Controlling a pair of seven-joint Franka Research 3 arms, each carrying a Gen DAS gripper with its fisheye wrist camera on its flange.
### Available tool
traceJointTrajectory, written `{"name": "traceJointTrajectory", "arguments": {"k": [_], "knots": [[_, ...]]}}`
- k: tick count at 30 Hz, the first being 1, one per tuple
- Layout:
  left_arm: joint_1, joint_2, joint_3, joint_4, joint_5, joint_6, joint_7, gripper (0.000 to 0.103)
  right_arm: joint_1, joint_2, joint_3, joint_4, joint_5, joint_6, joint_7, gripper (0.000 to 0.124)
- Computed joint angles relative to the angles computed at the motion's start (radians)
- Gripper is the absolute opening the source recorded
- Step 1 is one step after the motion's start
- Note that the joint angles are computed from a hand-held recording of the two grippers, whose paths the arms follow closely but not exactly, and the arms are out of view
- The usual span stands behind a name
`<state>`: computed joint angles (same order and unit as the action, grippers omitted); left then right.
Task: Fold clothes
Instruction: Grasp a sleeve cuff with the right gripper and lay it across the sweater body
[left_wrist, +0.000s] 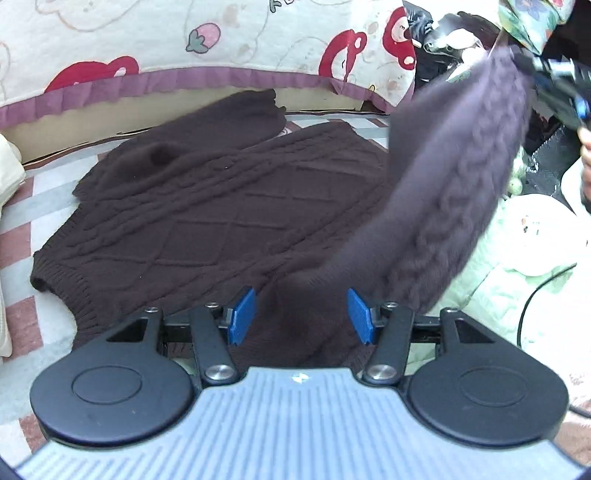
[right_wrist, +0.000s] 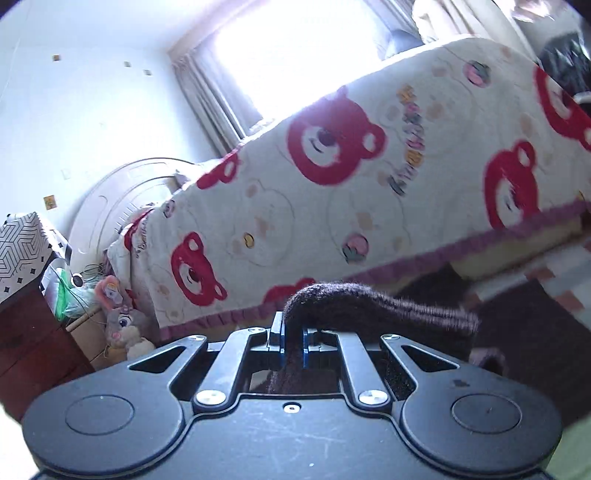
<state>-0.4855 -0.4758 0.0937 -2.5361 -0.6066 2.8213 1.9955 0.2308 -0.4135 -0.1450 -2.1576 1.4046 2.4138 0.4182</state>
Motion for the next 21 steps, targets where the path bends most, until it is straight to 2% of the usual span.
{"name": "traceJointTrajectory", "arguments": {"k": [2,4,6,8,11,13,16,19,20,21], "knots": [[0.007,0.02,0.007,0.023,-0.005,-0.007,-0.007,0.054,0.005,0.079,0.026,0.088,-0.01,0.048,0.009,0.011],[0.065,0.049,-0.033,0.045,0.046,0.01,-0.058,0.055,0.002,0.185,0.061,0.187,-0.051,0.129,0.051,0.011],[0.106,0.088,-0.063,0.073,0.097,0.042,-0.109,0.054,-0.007,0.314,0.1,0.297,-0.145,0.219,0.161,0.011],[0.074,0.119,-0.029,0.097,0.062,0.08,-0.081,0.054,-0.02,0.432,0.126,0.379,-0.282,0.293,0.284,0.011],[-0.059,0.138,0.091,0.137,-0.138,0.089,0.125,0.054,-0.017,0.588,0.132,0.478,-0.619,0.378,0.55,0.011],[-0.115,0.148,0.135,0.168,-0.228,0.046,0.292,0.055,0.0,0.653,0.102,0.524,-0.802,0.368,0.706,0.011],[-0.133,0.171,0.149,0.191,-0.281,-0.053,0.448,0.062,-0.004,0.697,0.092,0.555,-0.916,0.362,0.813,0.011],[-0.094,0.224,0.129,0.211,-0.252,-0.163,0.463,0.065,-0.026,0.69,0.112,0.544,-0.962,0.366,0.852,0.011],[-0.066,0.245,0.104,0.213,-0.208,-0.163,0.41,0.063,-0.034,0.679,0.122,0.532,-0.978,0.367,0.853,0.011],[-0.038,0.267,0.078,0.215,-0.16,-0.163,0.353,0.039,-0.043,0.669,0.132,0.522,-0.994,0.368,0.85,0.011]]}}
